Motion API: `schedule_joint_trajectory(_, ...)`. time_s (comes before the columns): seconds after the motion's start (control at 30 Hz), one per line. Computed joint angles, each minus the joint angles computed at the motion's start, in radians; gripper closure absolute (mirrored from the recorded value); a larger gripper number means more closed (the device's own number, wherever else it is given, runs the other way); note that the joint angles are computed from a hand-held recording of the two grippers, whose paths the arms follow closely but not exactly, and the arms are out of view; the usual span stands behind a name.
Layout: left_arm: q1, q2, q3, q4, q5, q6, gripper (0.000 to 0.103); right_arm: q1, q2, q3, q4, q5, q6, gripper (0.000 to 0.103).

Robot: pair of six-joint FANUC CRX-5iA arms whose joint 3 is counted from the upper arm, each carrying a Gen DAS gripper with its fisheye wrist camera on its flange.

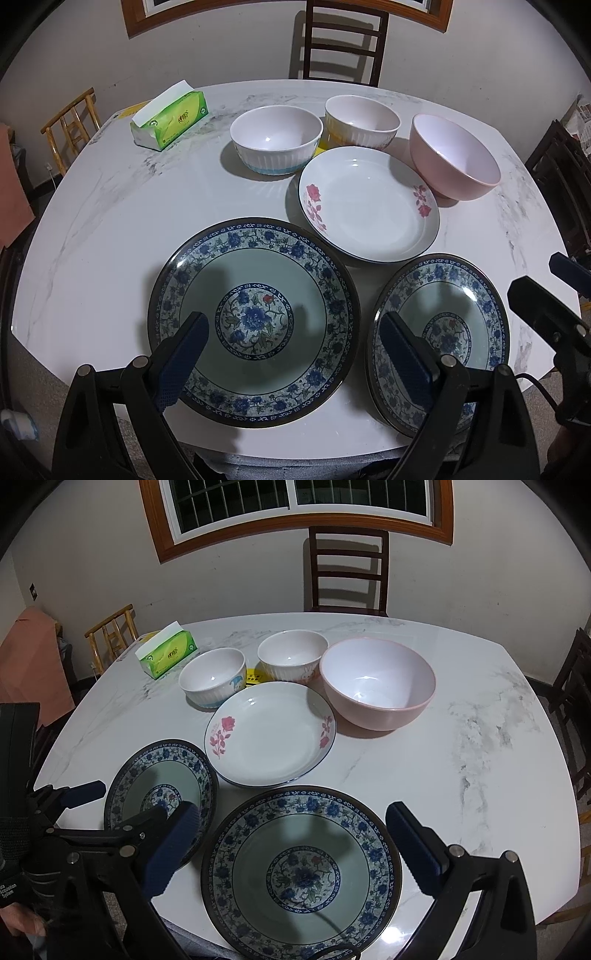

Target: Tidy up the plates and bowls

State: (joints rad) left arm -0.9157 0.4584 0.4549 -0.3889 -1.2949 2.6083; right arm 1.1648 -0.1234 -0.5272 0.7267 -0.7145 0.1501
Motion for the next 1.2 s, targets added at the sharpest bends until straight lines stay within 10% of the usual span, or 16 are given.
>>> schedule_joint_trajectory(1.2, 0.015, -0.026, -0.053, 0.022, 0.031, -0.002, 0.020, 0.009, 0.023, 0.027, -0.038, 0.025, 0.077, 0.001)
